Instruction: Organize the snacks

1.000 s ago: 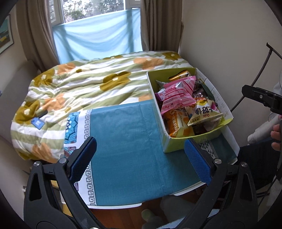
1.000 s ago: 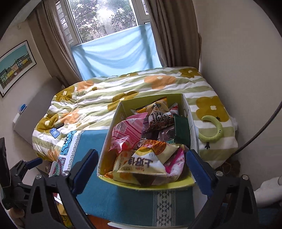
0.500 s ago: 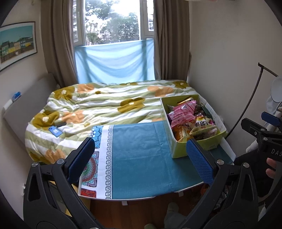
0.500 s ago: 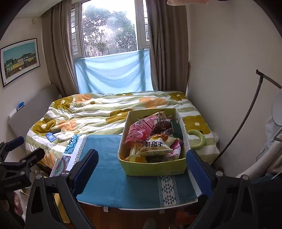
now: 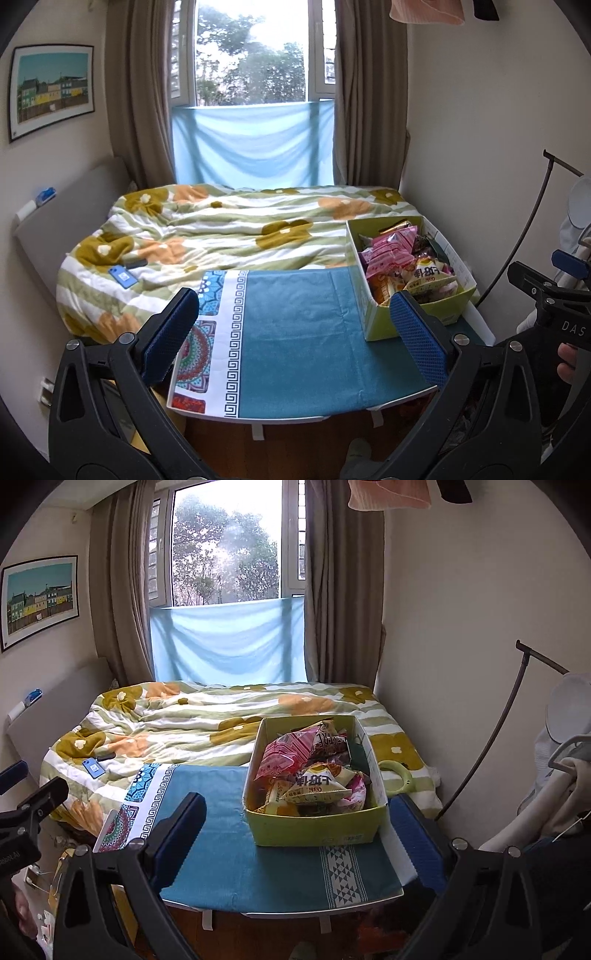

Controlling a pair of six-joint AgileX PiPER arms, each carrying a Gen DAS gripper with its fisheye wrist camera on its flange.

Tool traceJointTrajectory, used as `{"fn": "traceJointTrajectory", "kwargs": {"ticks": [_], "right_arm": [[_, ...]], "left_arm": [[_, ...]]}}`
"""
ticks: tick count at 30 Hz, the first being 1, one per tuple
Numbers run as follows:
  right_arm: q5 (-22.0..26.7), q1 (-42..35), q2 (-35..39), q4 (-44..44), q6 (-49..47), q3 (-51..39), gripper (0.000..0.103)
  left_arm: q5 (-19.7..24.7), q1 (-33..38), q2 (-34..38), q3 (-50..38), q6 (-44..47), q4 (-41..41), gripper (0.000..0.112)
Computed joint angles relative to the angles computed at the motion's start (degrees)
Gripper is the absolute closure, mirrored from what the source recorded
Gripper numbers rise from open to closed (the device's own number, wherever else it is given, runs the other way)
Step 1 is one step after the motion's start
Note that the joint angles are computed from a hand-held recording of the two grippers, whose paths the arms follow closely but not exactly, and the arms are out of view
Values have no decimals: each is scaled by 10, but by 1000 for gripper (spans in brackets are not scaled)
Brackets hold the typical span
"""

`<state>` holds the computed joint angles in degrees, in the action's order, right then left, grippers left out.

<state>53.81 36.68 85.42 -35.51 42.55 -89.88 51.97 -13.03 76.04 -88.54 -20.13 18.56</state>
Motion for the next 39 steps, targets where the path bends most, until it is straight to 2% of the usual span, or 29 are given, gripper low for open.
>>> {"fn": "traceJointTrajectory", "kwargs": {"ticks": [11, 21, 39], "right_arm": [[0, 4, -1, -1, 3, 2, 4], [-11, -17, 14, 32, -35, -21, 4], [-13, -31, 26, 52, -54, -34, 4]], "left_arm": [[8, -29, 10, -12, -36, 51, 10], [24, -53, 24, -23, -73, 98, 10], [31, -53, 39, -36, -70, 93, 10]]}}
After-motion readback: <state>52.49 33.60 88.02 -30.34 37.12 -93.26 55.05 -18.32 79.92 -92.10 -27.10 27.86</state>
